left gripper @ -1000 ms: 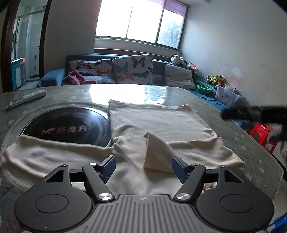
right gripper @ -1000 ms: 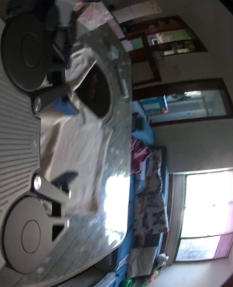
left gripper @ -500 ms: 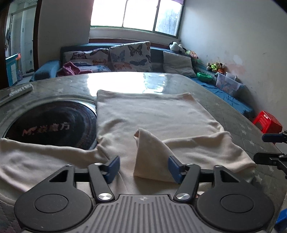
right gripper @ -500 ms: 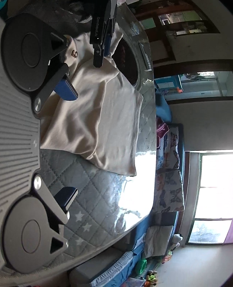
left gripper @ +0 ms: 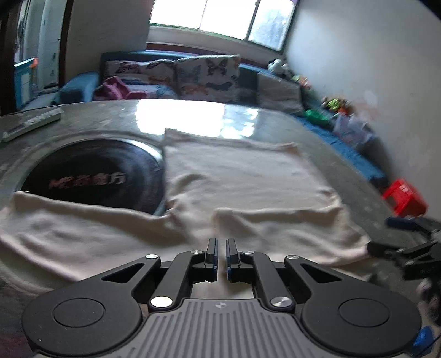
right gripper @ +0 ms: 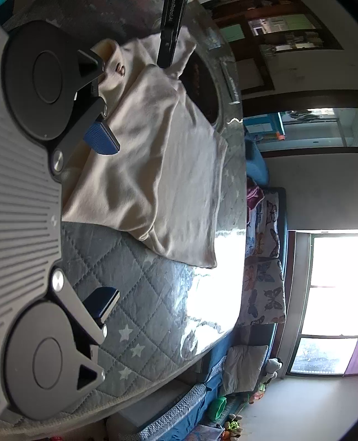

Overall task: Fold clothes
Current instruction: 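Open the right tool to release the sleeve onto the body, then move the open left tool to the sweatshirt hem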

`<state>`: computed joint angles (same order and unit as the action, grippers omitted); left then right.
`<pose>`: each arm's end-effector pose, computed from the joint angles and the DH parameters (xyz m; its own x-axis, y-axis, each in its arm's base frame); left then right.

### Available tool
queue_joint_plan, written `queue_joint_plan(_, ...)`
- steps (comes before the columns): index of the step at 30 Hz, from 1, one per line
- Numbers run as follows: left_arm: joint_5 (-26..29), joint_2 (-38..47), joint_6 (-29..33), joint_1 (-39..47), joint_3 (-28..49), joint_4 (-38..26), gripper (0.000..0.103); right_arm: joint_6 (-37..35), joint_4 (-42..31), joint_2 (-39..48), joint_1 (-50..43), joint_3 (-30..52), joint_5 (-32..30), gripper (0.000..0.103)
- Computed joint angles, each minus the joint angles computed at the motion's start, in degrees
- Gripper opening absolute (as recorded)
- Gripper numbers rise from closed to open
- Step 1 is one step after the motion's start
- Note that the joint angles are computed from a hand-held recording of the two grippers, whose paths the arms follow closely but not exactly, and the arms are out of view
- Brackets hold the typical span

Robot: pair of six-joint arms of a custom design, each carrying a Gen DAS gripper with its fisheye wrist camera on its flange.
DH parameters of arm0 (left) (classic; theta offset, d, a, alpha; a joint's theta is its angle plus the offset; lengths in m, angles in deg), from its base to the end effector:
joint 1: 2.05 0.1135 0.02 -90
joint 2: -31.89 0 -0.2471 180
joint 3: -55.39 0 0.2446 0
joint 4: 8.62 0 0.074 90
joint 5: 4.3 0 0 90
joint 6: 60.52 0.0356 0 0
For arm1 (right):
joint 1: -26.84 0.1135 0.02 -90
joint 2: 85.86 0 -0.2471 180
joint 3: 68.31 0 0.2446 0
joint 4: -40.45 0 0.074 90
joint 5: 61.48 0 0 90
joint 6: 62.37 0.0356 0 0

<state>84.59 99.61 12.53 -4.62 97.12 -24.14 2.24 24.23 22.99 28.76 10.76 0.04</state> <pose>0.2280 -0.0095 0.1623 -0.6422 -0.2630 -0.7201 -0.1640 0.9647 -0.2060 0.3845 0.0299 0.1501 -0.4949 -0.3937 -0.7746 -0.6340 0.7733 0.0120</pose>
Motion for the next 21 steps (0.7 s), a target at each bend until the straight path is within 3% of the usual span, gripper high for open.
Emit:
queue_joint_plan(2,-1.2,-0.1,0.2,0.2,0.5,-1.4,0.013,0.1,0.2,0.2,0.2,0.4,0.3,0.103)
queue_joint_plan(8,-0.7,-0.3,1.4,-2.3,1.6,1.3,0.014,2.2,2.4,2.0,1.6,3.5,3.4,0.103)
queue_joint_plan(16,-0.3,13.9,1.7,-5.1,7.0,7.7,0.017,6.4,2.9,10.5,3.7,12.6,10.0,0.103)
queue_joint_plan(21,-0.6,15.6,2.0,-4.5,6.0,9.8,0.017,4.9,2.2,13.9,3.8,14.5,11.4,0.103)
